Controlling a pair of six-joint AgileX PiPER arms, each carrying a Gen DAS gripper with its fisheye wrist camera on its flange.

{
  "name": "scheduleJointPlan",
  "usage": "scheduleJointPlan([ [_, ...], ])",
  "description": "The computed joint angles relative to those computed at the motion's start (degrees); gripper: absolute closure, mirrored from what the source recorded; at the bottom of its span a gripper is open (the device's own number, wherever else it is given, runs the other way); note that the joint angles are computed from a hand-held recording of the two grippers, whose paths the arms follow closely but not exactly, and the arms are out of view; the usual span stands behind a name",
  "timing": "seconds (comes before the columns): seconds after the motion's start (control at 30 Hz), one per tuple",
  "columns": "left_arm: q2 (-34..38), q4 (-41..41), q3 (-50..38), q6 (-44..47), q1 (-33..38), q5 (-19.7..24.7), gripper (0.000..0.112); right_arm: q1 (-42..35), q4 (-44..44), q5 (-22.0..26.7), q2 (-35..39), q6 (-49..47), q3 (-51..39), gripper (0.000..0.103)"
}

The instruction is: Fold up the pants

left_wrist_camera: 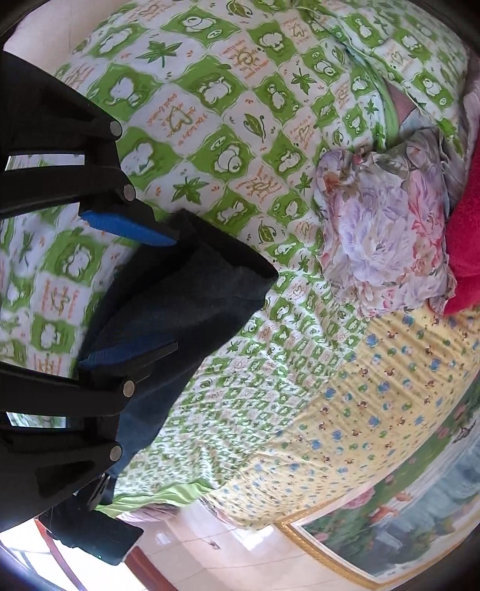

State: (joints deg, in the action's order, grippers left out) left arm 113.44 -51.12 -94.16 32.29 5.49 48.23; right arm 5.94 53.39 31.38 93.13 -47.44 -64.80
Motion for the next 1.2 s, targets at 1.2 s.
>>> scheduleJointPlan([
  [1.2,10.21,20.31,-13.43,-31.04,-5.90,2.08,0.052,-14.52,-17.01,13.70,23.00,32.32,-34.27,0.054],
])
